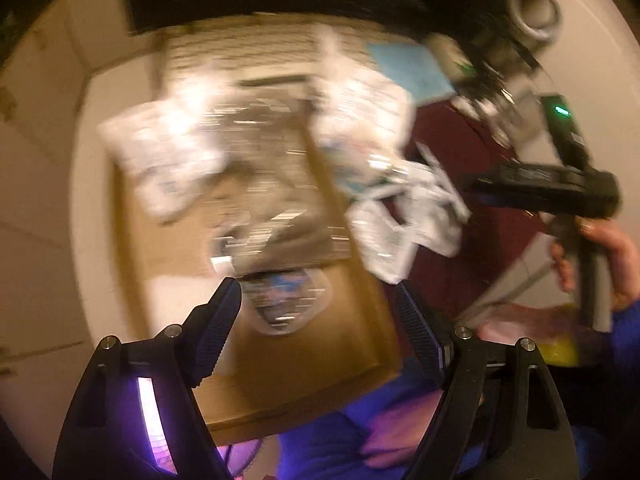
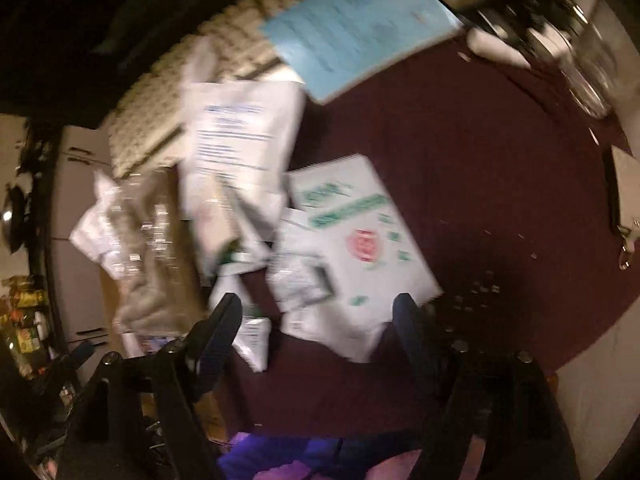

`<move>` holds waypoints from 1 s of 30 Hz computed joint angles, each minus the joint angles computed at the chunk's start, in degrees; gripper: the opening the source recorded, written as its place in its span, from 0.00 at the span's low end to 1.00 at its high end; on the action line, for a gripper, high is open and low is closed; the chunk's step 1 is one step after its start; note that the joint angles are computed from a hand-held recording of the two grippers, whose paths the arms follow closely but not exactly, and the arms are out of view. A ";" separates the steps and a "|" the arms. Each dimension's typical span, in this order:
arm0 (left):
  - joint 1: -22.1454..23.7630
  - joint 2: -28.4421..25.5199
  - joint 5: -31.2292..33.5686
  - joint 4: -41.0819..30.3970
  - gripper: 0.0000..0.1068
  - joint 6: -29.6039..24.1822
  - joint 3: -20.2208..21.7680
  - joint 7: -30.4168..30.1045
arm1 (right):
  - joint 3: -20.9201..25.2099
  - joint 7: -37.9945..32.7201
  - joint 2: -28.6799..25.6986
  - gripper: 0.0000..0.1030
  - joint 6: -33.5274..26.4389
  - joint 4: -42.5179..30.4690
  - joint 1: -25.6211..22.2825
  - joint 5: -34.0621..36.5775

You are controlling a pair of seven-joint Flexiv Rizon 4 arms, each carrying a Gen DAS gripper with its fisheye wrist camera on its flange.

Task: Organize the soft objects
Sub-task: 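Grasp the wipe sachet with the right gripper while the left gripper grasps a paper packet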

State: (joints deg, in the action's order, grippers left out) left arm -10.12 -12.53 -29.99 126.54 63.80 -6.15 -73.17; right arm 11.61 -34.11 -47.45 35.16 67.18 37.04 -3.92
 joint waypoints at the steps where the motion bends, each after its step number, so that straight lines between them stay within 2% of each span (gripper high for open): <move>1: -0.16 -1.00 -0.09 -1.40 0.75 -1.39 -0.69 0.24 | -0.45 0.79 -0.03 0.76 0.73 0.57 -0.09 0.04; 3: -0.93 -3.29 0.94 -4.27 0.75 -3.38 -1.70 0.59 | -1.67 2.00 -0.33 0.76 0.88 0.76 0.29 -1.37; 6: -2.94 -7.57 6.49 -9.81 0.75 -6.86 -1.29 -2.47 | -1.36 -0.04 -2.92 0.76 -1.57 -2.55 -0.56 -2.04; 11: -3.86 -14.54 8.34 -17.75 0.75 -10.14 -2.34 -4.84 | -1.25 -3.16 -6.09 0.74 -4.82 -6.33 -0.67 -1.64; 15: -5.55 -19.41 11.36 -24.21 0.75 -11.20 -2.00 -7.02 | -2.81 -2.04 -3.87 0.43 -2.08 -1.69 -0.19 -3.19; 16: -5.79 -20.54 11.68 -25.72 0.75 -11.80 -2.02 -7.70 | -2.83 -1.74 -3.15 0.28 -1.88 -0.60 -0.42 -3.28; 17: -5.88 -21.46 11.77 -26.86 0.75 -12.06 -2.16 -8.15 | -2.99 -1.26 -2.24 0.22 -1.72 0.84 -0.64 -3.48; 19: -6.55 -23.38 12.62 -29.26 0.75 -11.99 -1.72 -9.83 | -3.14 -0.09 -0.36 0.17 -0.34 4.25 -1.45 -3.54; 23: -7.08 -27.20 14.10 -34.06 0.75 -15.22 -0.75 -13.73 | -2.07 0.60 1.62 0.16 4.39 8.75 -3.49 -2.60; 28: -6.61 -30.28 13.93 -37.44 0.74 -18.57 -1.13 -15.81 | -1.68 -0.25 0.74 0.16 1.59 6.68 -3.70 -3.41; 30: -7.43 -31.06 15.23 -38.95 0.74 -18.34 -0.65 -16.47 | -1.50 -0.94 0.69 0.16 1.45 6.38 -4.30 -3.06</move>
State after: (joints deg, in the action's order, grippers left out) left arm -17.55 -43.60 -14.76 87.59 45.46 -6.80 -89.64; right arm 10.11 -35.05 -46.76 36.61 73.56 32.74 -6.98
